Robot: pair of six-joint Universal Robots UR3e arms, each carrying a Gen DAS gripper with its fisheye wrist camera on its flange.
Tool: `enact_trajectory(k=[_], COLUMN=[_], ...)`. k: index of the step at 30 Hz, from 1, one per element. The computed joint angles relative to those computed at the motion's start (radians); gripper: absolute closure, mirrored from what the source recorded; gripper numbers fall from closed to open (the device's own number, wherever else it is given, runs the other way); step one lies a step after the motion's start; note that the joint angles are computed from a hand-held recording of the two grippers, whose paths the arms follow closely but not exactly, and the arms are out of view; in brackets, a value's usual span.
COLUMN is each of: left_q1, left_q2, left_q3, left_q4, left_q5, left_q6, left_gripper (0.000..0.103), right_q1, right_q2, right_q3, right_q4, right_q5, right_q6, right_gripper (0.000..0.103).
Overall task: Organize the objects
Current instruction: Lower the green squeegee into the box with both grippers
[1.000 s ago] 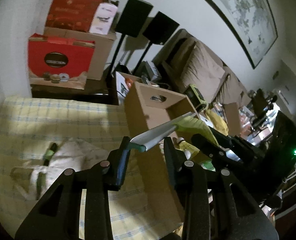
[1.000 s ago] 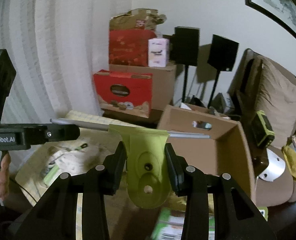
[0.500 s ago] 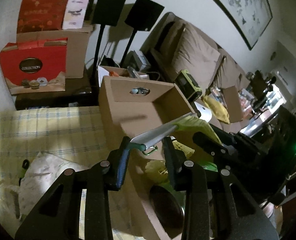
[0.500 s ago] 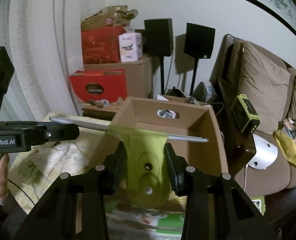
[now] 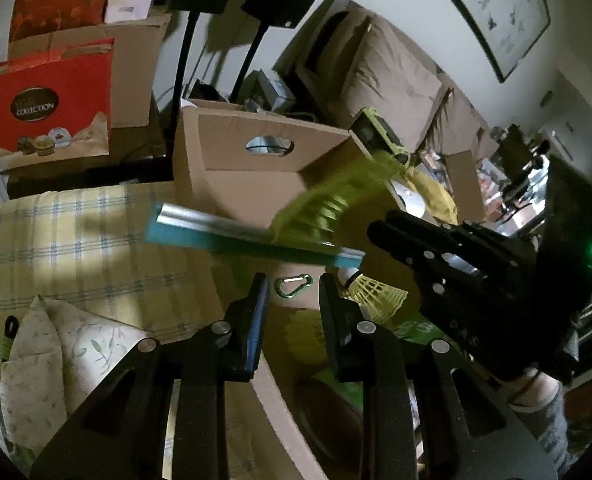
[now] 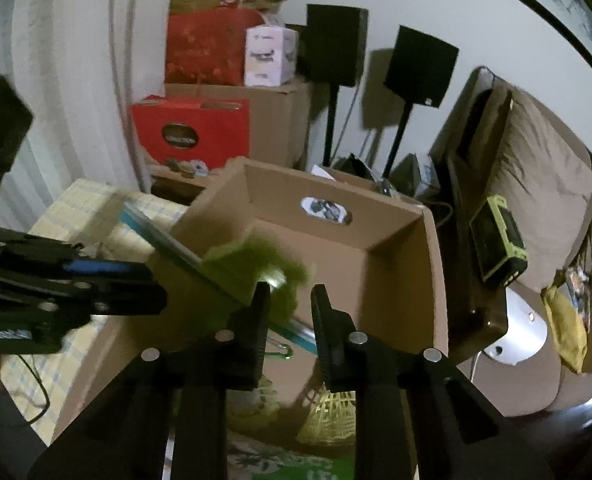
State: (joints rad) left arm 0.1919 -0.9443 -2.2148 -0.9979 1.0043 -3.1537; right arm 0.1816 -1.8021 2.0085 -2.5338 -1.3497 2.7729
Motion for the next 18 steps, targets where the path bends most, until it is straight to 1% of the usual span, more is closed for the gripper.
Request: enact_trajectory(k=[2,4,6,7,8,9,11,13,18], left_q1=[0.055,0.119,0.212,0.245,0.289,0.345,0.397,0.413,0.331], left_q2=[0.041,0.092,0.155,0.176,0.202,0.226,0.239,0.221,0.101], left_q3=[0.0,0.0,0.01,0.013,0.018,0.026,0.035,0.035,0.017], left_q4=[-0.059,-0.127,-0.229,-0.263,-0.31,-0.368,-0.423,-0.42,-0.229], left_q5=[-0.032,-0.065,-0.105,-0.117,-0.133,-0.157,-0.173,-0.166,-0.105], left_q6=[0.03,0.067,0.128,0.146,0.172,0.208,0.244,0.247,0.147], left_gripper=[0.08,0.08,0.075,0.067,0.061,0.06,0.057,0.053,0.053], right_q1=[-0.017,-0.019,-0.029,-0.033,-0.032,-0.035,-0.049,-0.057,-0.047], right_q2=[0.005,0.012,0.009,0.006,0.007,0.003,-0.011,-0.017,-0.016], right_q3=[0.007,0.006,0.004,0.003,-0.003,0.0,0.008,0.012,0.024], right_q4=[-0.011,-0.023,-0.012,-0.005,0.003,0.009,0.021,0.035,0.039], right_q5=[0.012,0.002,0.013,0.013,0.008,0.006,0.026,0.035,0.02], right_q6=[0.005,0.024,0.042,0.055,0.068,0.081,0.092,0.097,0.106], right_gripper=[0.083,0.083,0.083,0.083,0.083,0.082,0.082,0.08,0.077])
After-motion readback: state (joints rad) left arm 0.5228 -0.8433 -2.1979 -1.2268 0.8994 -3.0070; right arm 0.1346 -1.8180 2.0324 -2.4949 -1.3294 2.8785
